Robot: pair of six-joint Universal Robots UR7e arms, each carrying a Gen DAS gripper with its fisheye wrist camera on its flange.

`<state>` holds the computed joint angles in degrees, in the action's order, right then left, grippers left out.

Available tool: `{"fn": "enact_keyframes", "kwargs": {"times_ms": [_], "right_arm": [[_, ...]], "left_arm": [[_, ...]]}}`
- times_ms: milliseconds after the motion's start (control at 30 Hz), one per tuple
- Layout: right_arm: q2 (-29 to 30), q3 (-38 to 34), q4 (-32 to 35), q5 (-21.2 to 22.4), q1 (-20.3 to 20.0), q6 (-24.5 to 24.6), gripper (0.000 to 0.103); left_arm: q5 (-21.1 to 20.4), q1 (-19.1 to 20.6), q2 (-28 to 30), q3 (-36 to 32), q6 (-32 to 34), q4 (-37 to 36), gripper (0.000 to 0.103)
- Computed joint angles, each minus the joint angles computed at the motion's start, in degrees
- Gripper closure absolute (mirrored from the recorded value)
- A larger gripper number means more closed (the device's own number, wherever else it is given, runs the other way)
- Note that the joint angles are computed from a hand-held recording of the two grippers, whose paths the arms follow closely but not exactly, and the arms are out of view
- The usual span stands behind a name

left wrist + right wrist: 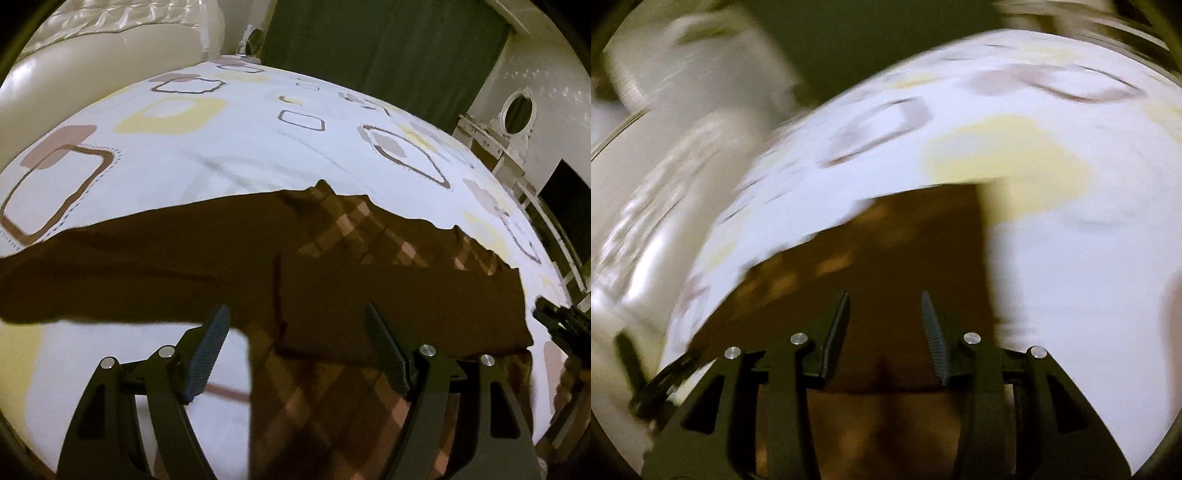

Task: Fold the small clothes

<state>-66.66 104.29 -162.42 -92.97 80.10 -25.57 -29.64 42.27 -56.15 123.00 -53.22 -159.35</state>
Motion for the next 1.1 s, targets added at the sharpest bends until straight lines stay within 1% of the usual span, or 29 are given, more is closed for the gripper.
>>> {"fn": "enact_keyframes", "kwargs": {"times_ms": [67, 100, 200, 233, 267, 300, 400, 467, 600, 633, 700, 767, 800, 867, 933, 1000, 1100], "right_arm": [[0.2, -2.3, 3.5, 1.1, -2.5, 3.2, 0.063], [0.5, -3.6, 6.2, 1.4, -3.7, 3.9, 0.063], [1.0, -4.8, 10.7, 3.4, -5.2, 2.4, 0.063], [1.2, -4.8, 10.6, 4.0, -5.4, 1.3, 0.064], [1.4, -4.6, 10.3, 4.0, -5.4, 0.0, 0.074], [1.4, -4.8, 11.0, 4.0, -5.4, -0.7, 0.092], [1.8, -4.7, 12.2, 2.8, -5.0, -2.7, 0.096], [1.8, -4.4, 11.3, 2.1, -5.1, -3.9, 0.097], [1.9, -4.5, 12.1, 4.2, -5.9, -3.9, 0.095], [1.7, -4.9, 13.3, 5.0, -6.1, -4.2, 0.094], [1.0, -6.3, 16.9, 8.7, -7.2, -3.2, 0.091], [1.0, -8.2, 18.8, 12.1, -7.9, -2.0, 0.090], [1.5, -9.5, 19.0, 12.3, -7.7, -1.8, 0.087], [3.2, -12.2, 19.0, 11.6, -6.8, -1.2, 0.087], [5.8, -16.2, 20.4, 11.5, -5.9, -0.2, 0.085], [8.7, -20.3, 21.7, 11.3, -5.2, 1.5, 0.077], [11.7, -23.9, 23.4, 10.1, -4.4, 2.4, 0.075]], "left_arm": [[-0.3, 0.9, 1.1, -1.5, 0.3, 1.8, 0.028], [-0.4, 1.4, 1.6, -2.3, 0.1, 3.3, 0.028], [-1.1, 2.4, 2.7, -3.8, -0.4, 5.8, 0.028], [-1.1, 2.6, 3.0, -4.1, -0.7, 6.4, 0.028], [-1.0, 2.8, 3.3, -4.3, -1.2, 7.2, 0.028], [-1.0, 2.9, 3.4, -4.5, -1.5, 7.7, 0.028], [-0.4, 3.1, 3.9, -5.0, -3.0, 10.4, 0.028], [0.3, 3.2, 4.2, -5.7, -4.9, 14.3, 0.028], [0.7, 3.5, 4.3, -5.5, -5.3, 14.0, 0.028], [0.7, 3.5, 4.3, -5.5, -5.3, 14.2, 0.028], [0.8, 3.4, 4.3, -5.4, -5.0, 14.1, 0.028], [0.8, 3.4, 4.2, -5.0, -4.4, 13.1, 0.027], [1.0, 3.4, 4.3, -4.9, -4.2, 12.6, 0.027], [1.3, 3.4, 4.7, -4.9, -4.1, 12.1, 0.025], [1.8, 3.3, 5.0, -4.8, -4.3, 12.2, 0.025], [2.1, 3.3, 5.2, -5.1, -4.4, 12.2, 0.024], [2.1, 3.3, 5.3, -4.9, -4.1, 11.5, 0.024]]}}
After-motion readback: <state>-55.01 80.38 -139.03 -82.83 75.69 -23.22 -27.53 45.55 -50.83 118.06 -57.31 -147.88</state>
